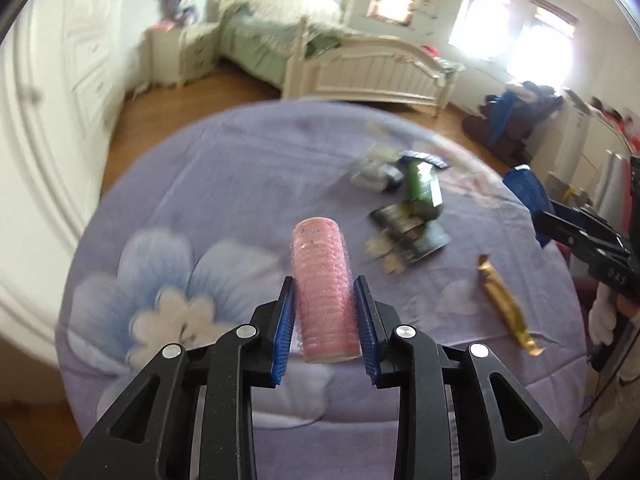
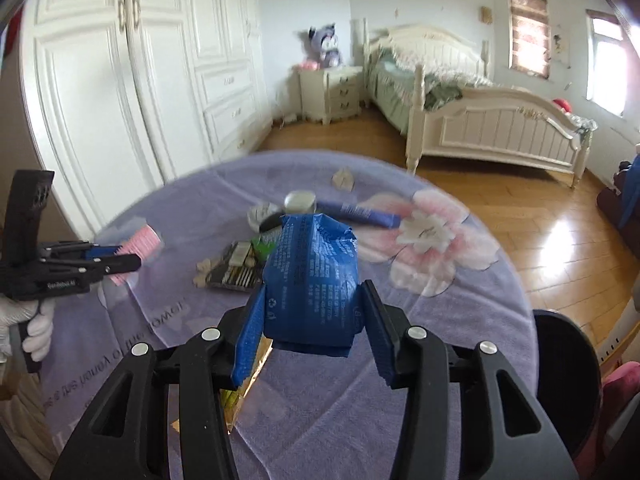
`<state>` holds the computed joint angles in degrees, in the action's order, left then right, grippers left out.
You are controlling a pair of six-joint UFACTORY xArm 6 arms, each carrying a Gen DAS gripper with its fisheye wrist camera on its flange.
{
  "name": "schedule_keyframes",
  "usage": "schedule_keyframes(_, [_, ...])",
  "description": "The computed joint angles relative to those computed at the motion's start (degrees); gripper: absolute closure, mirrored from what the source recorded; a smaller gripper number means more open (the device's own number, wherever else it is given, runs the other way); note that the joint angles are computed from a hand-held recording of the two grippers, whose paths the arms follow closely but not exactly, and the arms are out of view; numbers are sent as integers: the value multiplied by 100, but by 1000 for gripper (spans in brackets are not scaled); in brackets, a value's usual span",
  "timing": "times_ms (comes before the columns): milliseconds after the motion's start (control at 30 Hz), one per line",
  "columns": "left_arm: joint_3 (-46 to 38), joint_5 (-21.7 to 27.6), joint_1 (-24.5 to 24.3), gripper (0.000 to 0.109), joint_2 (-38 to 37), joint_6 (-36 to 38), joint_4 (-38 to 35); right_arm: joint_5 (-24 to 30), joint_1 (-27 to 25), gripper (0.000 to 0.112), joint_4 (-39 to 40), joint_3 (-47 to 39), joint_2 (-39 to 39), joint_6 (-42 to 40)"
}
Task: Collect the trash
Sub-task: 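Grasp the pink hair curler with the left tool while the right tool grasps the blue bag, then carry the curler and blue bag over the black bin and open both tools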
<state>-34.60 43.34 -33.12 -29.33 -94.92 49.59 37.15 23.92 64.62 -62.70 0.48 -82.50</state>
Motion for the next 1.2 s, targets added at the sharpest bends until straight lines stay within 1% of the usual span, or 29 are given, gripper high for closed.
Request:
schedule_keyframes(133, [-800, -410, 52, 79, 630, 355, 355, -302, -228, 66, 848, 123, -241, -472])
schedule_keyframes(200, [-1319, -677, 114, 79, 1115, 607, 430, -540, -338, 66, 1229, 136, -269, -686])
schedule_keyframes(233, [-1552, -835, 157, 79, 1341, 728, 431, -583, -443, 66, 1296, 95, -238, -692])
schedule_keyframes(333, [-2375, -1541, 314, 79, 2123, 1005, 517, -754, -681, 66, 1355, -11, -104, -489])
schedule_keyframes(433, [-3090, -2146, 442, 79, 2830, 913, 961, -930, -881, 66, 1335, -137, 49, -296])
schedule_keyframes(500, [-3687, -2555, 537, 79, 3428, 1176, 788, -1116, -941, 66, 1206, -249, 190, -98])
schedule_keyframes(533, [-4025, -2773, 575, 79, 3767, 1417, 558, -1175, -982, 66, 1154, -317, 275, 2])
schedule_keyframes(567, [-4240, -2887, 588, 79, 3981, 1575, 419, -1254, -1007, 66, 1135, -352, 340, 26])
schedule_keyframes(633, [-4807, -3148, 591, 79, 4547, 2187, -81, -1448, -1065, 66, 1032, -465, 506, 126])
schedule_keyframes(767, [-5706, -3219, 499, 79, 5419, 3525, -1489, -1642, -1183, 66, 878, -649, 783, 340])
schedule_keyframes(833, [-6131, -3148, 426, 79, 5796, 4166, -2109, -1680, -1243, 66, 810, -728, 889, 433])
schedule_keyframes(900, [-6393, -3105, 361, 79, 6028, 4617, -2549, -1659, -1331, 66, 775, -785, 982, 457])
schedule_keyframes(1000, [-6798, -2965, 292, 79, 6336, 5012, -2923, -1643, -1396, 66, 642, -876, 1105, 546])
schedule_keyframes(1200, [-7470, -2661, 190, 79, 6789, 5471, -3241, -1604, -1497, 66, 499, -999, 1276, 665])
